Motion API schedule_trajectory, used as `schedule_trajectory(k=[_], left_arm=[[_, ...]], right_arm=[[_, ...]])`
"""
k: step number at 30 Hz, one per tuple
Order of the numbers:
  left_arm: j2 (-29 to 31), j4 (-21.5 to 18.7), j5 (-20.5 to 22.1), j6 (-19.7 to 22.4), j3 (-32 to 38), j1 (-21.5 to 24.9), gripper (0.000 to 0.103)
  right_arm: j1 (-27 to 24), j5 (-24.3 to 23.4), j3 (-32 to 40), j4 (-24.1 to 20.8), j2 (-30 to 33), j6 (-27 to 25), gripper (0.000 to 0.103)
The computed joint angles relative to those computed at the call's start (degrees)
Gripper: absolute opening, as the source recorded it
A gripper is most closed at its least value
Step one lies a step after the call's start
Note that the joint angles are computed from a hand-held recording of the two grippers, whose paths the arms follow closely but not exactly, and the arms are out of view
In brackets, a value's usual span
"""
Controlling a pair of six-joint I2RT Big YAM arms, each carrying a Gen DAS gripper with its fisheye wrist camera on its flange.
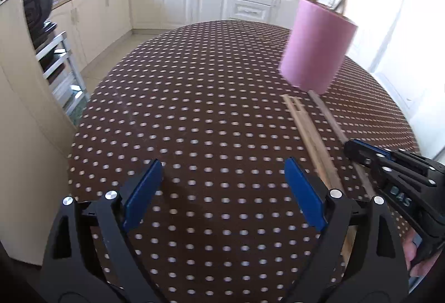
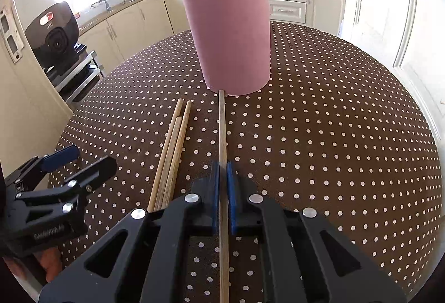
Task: Organize utensils
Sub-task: 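Close the right gripper on one wooden chopstick on the table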
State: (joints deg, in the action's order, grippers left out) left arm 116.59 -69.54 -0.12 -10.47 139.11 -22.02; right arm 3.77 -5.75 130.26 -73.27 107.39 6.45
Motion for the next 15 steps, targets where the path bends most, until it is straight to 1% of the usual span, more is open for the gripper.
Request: schedule_trajectory(k=[2,5,8,11,13,14,15], left_arm=[[0.5,-0.6,0.3,0.1,1.1,-0.4,0.088],[2.8,-3.4,-0.4,0.4,5.2,-1.2,0.088],[5.0,-6.0,-0.8,0.9,9.3,-1.8,0.088],[7.5,-8.5,0.1,1.1,14.0,-2.2,0.088],[9.7,-10.9,-0.6,1.8,17.8,-2.5,0.088],[11.5,-13.2,-1.3,2.2,21.3,-2.7,0.088],[12.2,-14.0,-1.3,2.3,22.7,-2.7,0.089]], right_arm=[[-0.5,-0.9,-0.8,0.3,-0.6,0.3,0.005],[-1.2,-2.6,-1.3,0.6,-0.9,1.5,0.005],[-1.7,-2.0,-2.4,1.1,-1.7,2.0,0.005],[-1.8,-2.1,-2.3,1.4,-1.7,3.4,0.005],[-2.2,-2.7,-3.1,1.9,-2.1,4.5,0.005],[-2.4,-3.0,-3.4,2.2,-2.3,4.8,0.005],[-2.6,-3.3,-3.7,2.4,-2.5,5.4,0.005]])
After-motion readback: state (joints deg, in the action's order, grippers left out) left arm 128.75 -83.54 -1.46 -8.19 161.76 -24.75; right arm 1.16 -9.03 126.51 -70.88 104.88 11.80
